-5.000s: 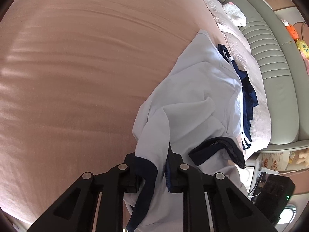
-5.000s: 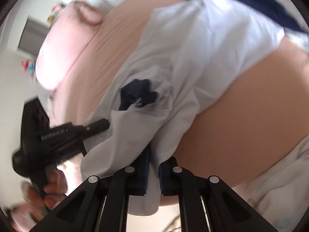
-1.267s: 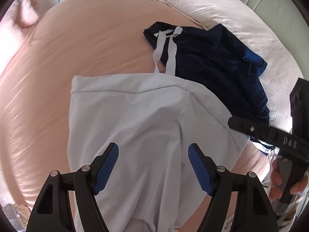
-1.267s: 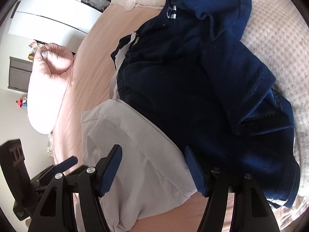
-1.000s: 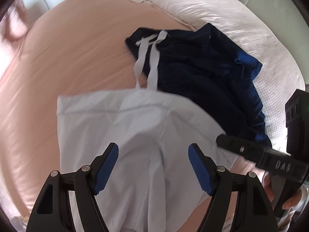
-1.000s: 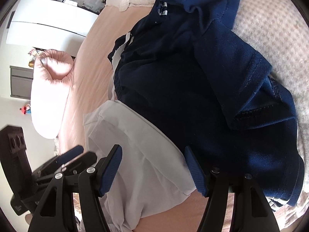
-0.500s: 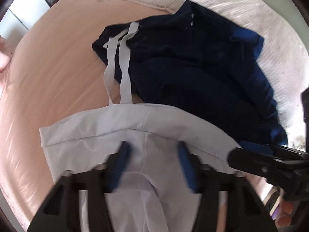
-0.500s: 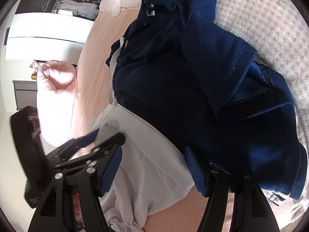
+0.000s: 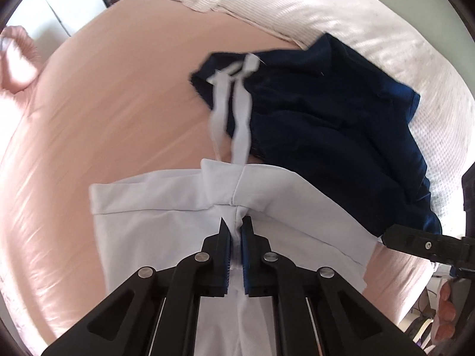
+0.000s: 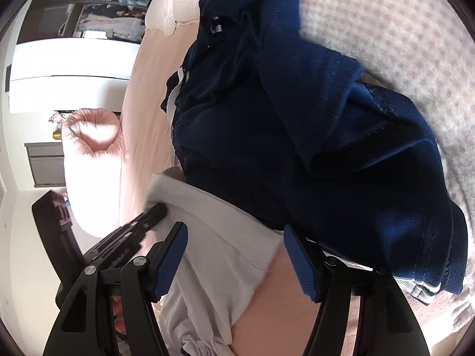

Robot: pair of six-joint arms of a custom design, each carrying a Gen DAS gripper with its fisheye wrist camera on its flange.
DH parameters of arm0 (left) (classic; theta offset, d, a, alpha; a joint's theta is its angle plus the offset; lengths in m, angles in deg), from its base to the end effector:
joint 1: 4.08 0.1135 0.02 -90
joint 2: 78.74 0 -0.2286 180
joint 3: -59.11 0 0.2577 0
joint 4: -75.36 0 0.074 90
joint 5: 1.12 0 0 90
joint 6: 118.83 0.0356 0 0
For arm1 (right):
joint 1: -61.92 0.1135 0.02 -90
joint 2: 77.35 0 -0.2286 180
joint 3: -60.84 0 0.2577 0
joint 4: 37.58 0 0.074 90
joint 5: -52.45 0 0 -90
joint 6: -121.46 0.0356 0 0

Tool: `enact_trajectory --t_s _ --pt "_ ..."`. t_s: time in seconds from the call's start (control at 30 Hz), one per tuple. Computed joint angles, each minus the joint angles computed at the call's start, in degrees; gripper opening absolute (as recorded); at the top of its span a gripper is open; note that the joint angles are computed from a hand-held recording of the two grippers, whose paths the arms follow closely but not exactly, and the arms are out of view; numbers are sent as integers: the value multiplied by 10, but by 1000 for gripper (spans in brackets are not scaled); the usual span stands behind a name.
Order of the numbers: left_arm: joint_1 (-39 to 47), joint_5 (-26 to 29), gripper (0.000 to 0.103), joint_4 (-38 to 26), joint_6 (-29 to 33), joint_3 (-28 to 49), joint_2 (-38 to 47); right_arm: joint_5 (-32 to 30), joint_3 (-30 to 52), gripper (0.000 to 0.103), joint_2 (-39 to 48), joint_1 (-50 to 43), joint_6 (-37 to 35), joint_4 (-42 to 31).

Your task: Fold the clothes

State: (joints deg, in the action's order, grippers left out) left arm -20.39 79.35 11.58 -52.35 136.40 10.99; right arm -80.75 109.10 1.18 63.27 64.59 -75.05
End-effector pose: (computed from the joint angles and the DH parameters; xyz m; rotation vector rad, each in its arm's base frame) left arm 0.2863 -0.0776 0.1806 -0.2084 2.8501 0.1063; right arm 0.2343 0.0299 0.1151 0.5477 2.7077 1.2021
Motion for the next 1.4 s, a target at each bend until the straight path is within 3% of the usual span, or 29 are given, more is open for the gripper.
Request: enact_trajectory --t_s 0.2,0.53,0.57,0.6,0.8,0.83,1.0,1.2,1.3,1.4 --pt "37 8 5 -28 0 -21 -75 13 25 67 40 61 22 6" --pt "61 8 5 -68 -14 -49 -140 72 73 66 108 191 103 86" --pt "62 9 5 -66 -13 -50 -139 85 74 63 108 201 108 94" --pt "63 10 5 -64 -13 -52 -138 96 77 52 109 211 111 99" --pt "67 20 5 -71 -17 -61 -151 134 116 12 148 256 104 96" --pt "66 17 5 -72 -18 -62 -153 135 118 10 149 261 104 101" --pt "72 15 5 -81 -22 -68 -171 180 131 9 146 297 100 107" --pt "112 49 5 -127 -17 -74 -229 176 101 9 91 313 90 156" --pt "128 59 5 -147 -8 -85 -275 167 100 9 58 317 93 146" --pt "140 76 5 -164 -4 -95 -313 199 120 9 37 337 107 107"
